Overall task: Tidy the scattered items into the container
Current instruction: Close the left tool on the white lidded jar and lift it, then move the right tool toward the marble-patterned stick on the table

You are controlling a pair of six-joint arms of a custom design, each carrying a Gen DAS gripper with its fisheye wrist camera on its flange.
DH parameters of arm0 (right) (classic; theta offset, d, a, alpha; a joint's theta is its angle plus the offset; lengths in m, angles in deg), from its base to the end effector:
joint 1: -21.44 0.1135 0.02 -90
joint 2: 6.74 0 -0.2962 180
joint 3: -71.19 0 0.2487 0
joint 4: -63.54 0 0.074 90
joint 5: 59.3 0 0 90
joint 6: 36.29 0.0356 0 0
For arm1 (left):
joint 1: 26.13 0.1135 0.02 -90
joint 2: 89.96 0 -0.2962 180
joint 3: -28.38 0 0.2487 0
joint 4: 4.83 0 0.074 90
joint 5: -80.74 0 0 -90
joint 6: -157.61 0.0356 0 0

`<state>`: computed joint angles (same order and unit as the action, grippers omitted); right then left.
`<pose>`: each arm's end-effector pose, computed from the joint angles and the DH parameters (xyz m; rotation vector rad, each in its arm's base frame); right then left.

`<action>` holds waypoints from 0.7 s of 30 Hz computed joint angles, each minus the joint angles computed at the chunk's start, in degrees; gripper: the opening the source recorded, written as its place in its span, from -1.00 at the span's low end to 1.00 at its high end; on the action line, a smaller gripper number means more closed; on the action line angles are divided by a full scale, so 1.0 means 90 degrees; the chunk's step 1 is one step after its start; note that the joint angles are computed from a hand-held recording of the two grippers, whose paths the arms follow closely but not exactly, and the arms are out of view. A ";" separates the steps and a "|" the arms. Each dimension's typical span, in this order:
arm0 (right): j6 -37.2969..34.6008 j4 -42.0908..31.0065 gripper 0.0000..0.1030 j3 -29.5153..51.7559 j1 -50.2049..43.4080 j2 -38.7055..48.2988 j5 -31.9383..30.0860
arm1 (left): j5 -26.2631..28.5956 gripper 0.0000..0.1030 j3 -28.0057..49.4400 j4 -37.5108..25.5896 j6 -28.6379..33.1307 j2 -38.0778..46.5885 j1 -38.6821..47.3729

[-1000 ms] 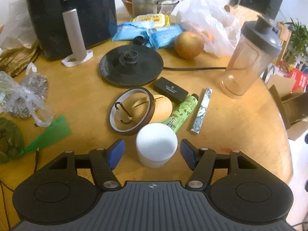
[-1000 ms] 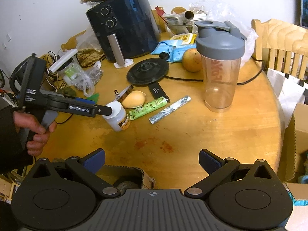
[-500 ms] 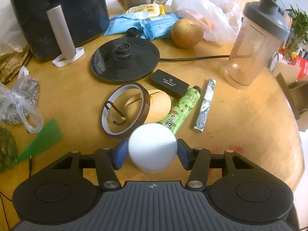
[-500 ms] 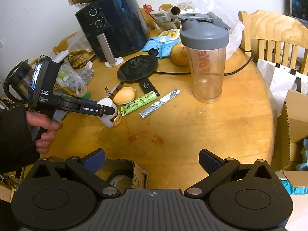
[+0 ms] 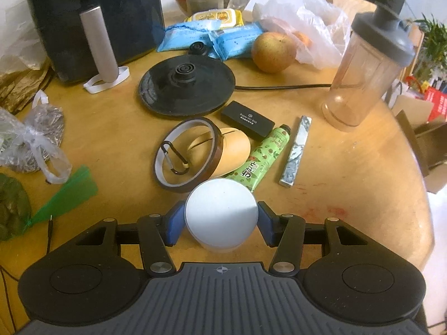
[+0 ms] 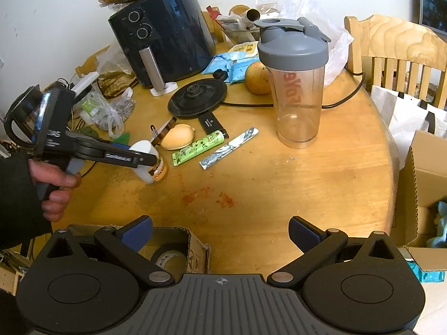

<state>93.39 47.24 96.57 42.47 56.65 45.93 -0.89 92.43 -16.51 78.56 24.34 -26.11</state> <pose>0.1401 0.0438 0.1372 0.5057 2.4228 0.1170 0.3523 -0.0051 0.0959 0.2992 2.6212 -0.1291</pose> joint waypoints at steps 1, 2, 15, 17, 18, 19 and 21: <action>-0.0020 0.0053 1.00 -0.0016 -0.0009 -0.0005 -0.0020 | 0.0012 0.02 -0.0054 0.0006 -0.0005 -0.0072 0.0015; -0.0051 0.0093 1.00 -0.0027 -0.0020 -0.0016 -0.0031 | 0.0016 0.02 -0.0118 0.0005 -0.0012 -0.0158 0.0032; -0.0460 0.0317 0.77 0.0108 -0.0233 0.0209 -0.0167 | 0.0149 0.02 -0.0887 0.0068 -0.0116 -0.1194 0.0433; -0.0548 0.0338 0.73 0.0144 -0.0311 0.0276 -0.0229 | 0.0188 0.02 -0.0979 0.0022 -0.0128 -0.1367 0.0509; -0.0574 0.0353 0.68 0.0144 -0.0349 0.0292 -0.0266 | 0.0203 0.02 -0.1035 -0.0002 -0.0141 -0.1468 0.0540; -0.0623 0.0384 0.63 0.0156 -0.0404 0.0332 -0.0338 | 0.0226 0.02 -0.1090 -0.0029 -0.0145 -0.1573 0.0582; -0.0721 0.0479 0.45 0.0165 -0.0499 0.0404 -0.0487 | 0.0252 0.02 -0.1193 -0.0059 -0.0167 -0.1761 0.0639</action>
